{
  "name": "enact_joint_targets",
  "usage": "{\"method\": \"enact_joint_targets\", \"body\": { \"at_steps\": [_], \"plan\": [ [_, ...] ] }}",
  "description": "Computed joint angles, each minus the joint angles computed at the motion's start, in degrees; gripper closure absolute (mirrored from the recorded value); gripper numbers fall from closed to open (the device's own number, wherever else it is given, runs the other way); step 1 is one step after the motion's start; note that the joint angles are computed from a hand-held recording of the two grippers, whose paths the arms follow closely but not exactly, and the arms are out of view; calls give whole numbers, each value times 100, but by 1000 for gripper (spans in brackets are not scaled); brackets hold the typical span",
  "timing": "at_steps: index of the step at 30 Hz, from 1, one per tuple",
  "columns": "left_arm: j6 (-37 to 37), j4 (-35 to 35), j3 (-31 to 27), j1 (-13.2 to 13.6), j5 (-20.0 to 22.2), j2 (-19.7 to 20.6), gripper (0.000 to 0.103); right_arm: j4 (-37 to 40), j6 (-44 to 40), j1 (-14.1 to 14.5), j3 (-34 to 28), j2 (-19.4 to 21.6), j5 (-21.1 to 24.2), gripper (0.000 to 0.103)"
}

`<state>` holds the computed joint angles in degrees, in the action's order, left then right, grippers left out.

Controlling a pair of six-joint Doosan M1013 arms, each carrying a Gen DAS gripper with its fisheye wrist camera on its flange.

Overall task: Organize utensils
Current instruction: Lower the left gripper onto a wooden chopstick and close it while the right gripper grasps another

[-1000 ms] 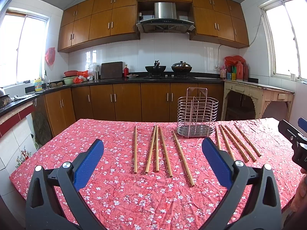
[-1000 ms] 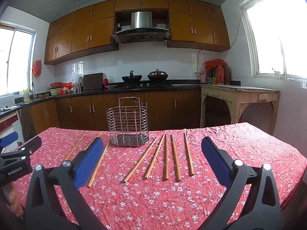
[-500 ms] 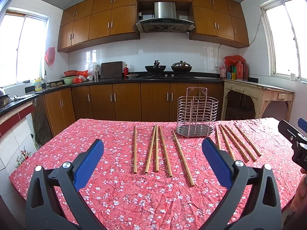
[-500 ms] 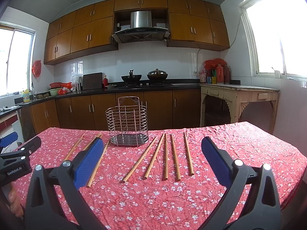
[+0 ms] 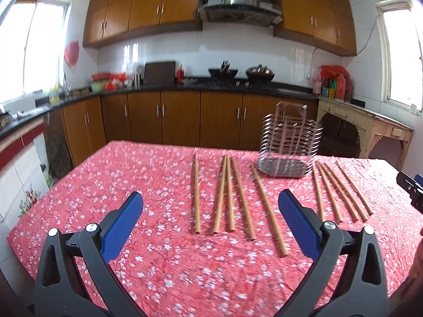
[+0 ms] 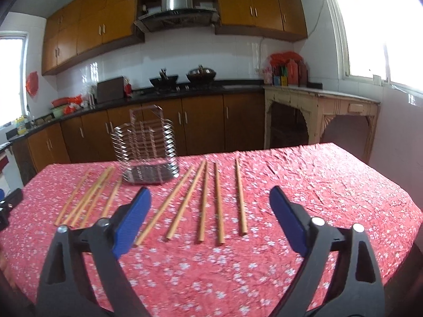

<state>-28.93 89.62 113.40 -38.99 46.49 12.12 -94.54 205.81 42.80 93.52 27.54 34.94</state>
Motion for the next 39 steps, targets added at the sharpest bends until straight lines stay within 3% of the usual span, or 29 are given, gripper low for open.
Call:
{"method": "enact_joint_targets", "body": {
  "at_steps": [5,7,11,14,17,19,24,27,32,35,39],
  "plan": [
    [1043,-977,-181,437,-392,53,4,2331,-2449,-377,-626,312,-297,49],
    [1367,-1246,-241,554,-528,97,14,3583,-3688,-539,-906,485,-372,59],
    [2286,-2179,-357,853,-1068,178,27,4754,-4709,-693,-1199,750,-215,63],
    [2715,-2642,-429,968,-1283,253,34,5023,-4962,-731,-1325,869,-34,65],
    [3115,-2967,-519,1024,-1368,351,40,5379,-5198,-758,-1362,930,-46,74],
    [3443,-3236,-603,1063,-1377,420,48,5409,-5235,-762,-1358,936,-100,82],
    [4525,-4252,-905,1159,-1295,651,70,5460,-5305,-739,-1390,954,-92,87],
    [4651,-4332,-1001,1161,-1225,706,79,5526,-5326,-753,-1407,962,-120,93],
    [4561,-4287,-1051,1131,-1142,737,84,5603,-5356,-781,-1405,944,-124,93],
    [4514,-4281,-1049,1120,-1119,729,96,5588,-5351,-781,-1414,946,-103,95],
    [4536,-4281,-966,1150,-1175,669,96,5597,-5322,-792,-1355,904,-155,95]
  ]
}}
